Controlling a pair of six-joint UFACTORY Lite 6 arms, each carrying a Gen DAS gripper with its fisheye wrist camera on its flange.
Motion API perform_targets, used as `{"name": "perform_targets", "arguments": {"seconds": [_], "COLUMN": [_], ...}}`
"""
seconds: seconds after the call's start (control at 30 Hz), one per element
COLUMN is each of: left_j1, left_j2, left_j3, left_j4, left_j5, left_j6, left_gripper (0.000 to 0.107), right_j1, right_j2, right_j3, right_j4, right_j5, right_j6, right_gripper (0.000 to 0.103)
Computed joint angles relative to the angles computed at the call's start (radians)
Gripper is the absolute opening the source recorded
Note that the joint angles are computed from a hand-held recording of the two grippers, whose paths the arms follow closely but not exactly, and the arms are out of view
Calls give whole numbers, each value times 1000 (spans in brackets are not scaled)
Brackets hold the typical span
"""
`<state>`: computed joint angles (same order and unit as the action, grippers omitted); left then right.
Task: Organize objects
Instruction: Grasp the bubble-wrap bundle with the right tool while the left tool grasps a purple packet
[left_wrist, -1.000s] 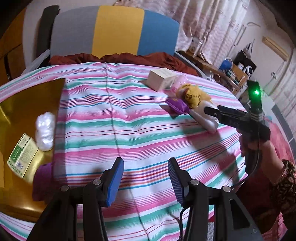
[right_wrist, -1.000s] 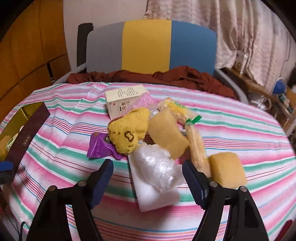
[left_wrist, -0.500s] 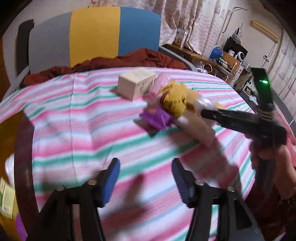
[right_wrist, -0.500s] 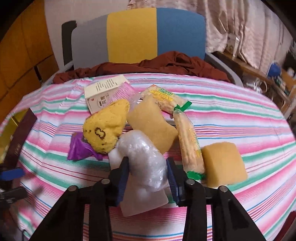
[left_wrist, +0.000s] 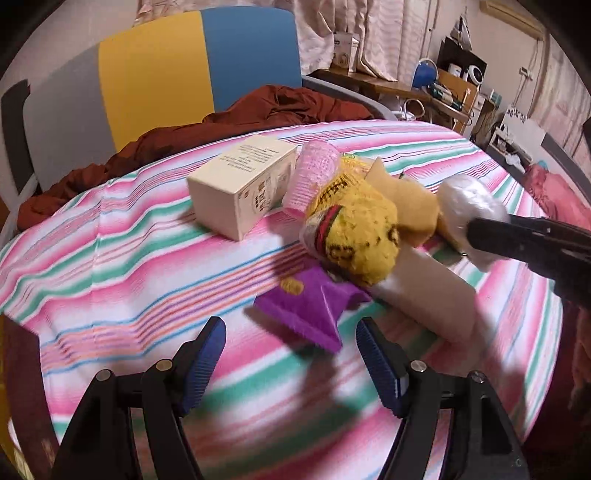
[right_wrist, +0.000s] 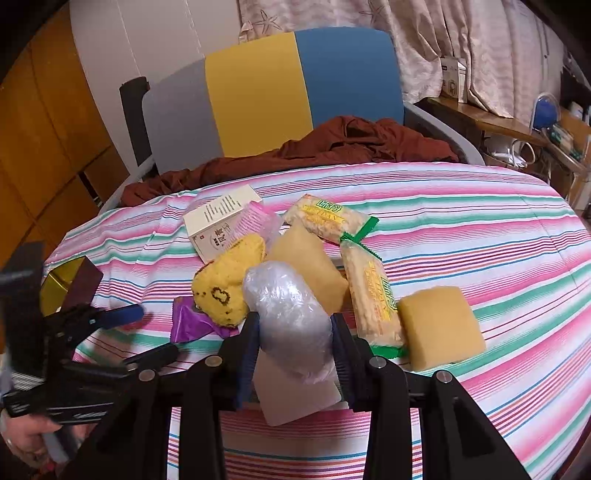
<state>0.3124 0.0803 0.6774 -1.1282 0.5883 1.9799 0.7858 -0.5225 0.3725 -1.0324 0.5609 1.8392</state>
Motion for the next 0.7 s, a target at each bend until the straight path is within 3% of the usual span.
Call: {"name": "perform_targets", "arguments": {"seconds": [0.2, 0.27, 0.33, 0.53, 0.7], "left_j1": [-88, -88, -87, 4, 144], "left_j2": [48, 75, 73, 30, 23], "left_j3": [3, 16, -3, -116, -142], "left_j4": [-84, -81, -125, -340, -318], "left_j5": [-56, -35, -43, 3, 78], "left_j6": [79, 62, 106, 436, 481], "left_gripper": [74, 60, 56, 55, 55], "right_j1": [-46, -58, -66, -76, -79], "right_j2": [-27, -31, -28, -14, -10], "right_j3": [-22, -28, -31, -32, -35], "right_j4": [-6, -6, -9, -14, -20], "right_j5": [-44, -59, -70, -89, -93], "right_j6": [-6, -1, 2, 4, 12], "right_gripper": [38, 38, 38, 38, 38]}}
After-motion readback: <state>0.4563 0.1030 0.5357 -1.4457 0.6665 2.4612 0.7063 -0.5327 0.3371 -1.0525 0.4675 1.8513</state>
